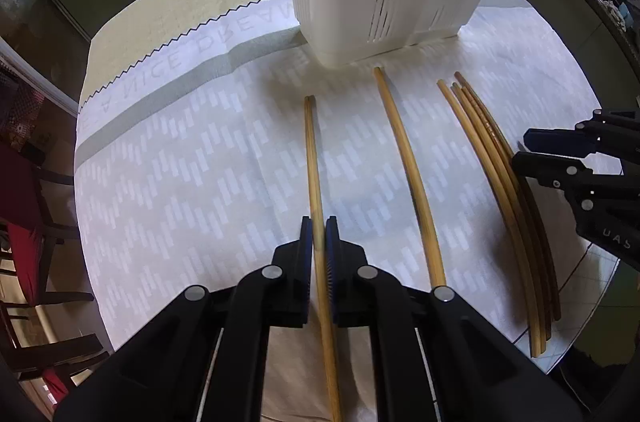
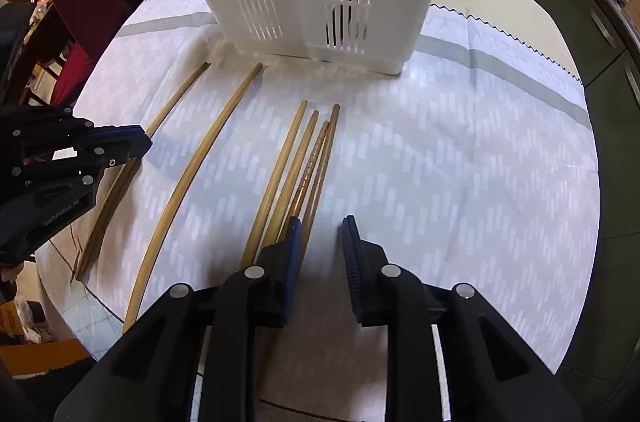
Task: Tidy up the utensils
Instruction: 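Grasp another wooden chopstick with the left tool while the right tool grasps and lifts one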
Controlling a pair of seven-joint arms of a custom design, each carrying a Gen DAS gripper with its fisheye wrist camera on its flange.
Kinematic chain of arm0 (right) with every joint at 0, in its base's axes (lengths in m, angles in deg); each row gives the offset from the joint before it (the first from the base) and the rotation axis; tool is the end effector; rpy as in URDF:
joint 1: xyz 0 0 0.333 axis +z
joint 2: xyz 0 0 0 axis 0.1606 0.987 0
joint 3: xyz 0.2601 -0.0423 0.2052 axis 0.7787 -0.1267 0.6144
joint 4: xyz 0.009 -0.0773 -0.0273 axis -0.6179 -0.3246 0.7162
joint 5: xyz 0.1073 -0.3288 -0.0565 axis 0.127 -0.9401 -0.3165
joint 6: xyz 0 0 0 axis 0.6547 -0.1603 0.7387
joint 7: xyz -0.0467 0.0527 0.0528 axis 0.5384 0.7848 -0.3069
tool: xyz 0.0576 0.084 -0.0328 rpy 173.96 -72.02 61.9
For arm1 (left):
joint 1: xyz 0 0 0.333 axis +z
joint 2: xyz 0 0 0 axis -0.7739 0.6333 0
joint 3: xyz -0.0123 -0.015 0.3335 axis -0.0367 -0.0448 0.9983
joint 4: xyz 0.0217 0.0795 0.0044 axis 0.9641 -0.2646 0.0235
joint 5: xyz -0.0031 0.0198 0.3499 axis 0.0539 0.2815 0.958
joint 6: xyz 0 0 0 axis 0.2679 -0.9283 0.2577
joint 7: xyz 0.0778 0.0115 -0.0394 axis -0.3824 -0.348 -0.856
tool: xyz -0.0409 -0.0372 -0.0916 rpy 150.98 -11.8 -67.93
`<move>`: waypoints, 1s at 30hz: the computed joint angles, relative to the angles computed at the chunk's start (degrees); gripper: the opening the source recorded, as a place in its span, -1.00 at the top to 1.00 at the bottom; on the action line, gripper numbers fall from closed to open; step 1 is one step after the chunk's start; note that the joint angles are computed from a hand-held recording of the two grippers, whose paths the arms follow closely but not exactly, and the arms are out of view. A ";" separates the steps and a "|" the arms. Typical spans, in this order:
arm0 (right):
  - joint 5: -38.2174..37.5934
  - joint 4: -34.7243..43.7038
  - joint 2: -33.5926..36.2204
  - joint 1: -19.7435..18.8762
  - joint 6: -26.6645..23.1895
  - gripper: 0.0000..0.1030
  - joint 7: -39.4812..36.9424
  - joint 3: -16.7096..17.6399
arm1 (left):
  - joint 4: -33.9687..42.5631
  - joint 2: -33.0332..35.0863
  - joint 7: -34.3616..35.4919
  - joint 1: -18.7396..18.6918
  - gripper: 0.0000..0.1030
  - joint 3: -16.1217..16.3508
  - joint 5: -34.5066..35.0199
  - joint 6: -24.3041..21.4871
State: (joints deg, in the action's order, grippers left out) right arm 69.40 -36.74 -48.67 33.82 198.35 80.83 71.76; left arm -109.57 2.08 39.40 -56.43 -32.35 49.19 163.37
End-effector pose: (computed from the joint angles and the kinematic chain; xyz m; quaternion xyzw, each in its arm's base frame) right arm 0.4544 0.2752 0.4308 -0.6934 0.7070 -0.0797 0.1140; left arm 0.4924 -0.1228 0.4440 -0.4213 0.8952 -0.1259 0.0721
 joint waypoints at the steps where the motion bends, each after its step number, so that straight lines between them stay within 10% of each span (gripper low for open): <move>1: -0.21 0.91 0.65 0.08 -0.72 0.62 0.00 0.04 | -0.17 -0.12 0.25 0.02 0.87 0.03 -0.16 0.04; 14: -0.79 8.37 6.58 1.99 -4.87 0.83 0.39 -1.34 | 3.20 2.38 -2.00 0.32 0.86 -0.51 1.94 -1.83; 30: -6.10 -10.20 -11.56 -3.27 11.68 0.87 8.97 1.98 | 3.57 1.09 4.70 2.20 0.88 -0.35 -7.90 -0.46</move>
State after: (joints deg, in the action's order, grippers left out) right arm 63.30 -46.94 -60.23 30.56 210.03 89.79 73.73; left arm -106.00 3.17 44.09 -54.24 -32.69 41.28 162.90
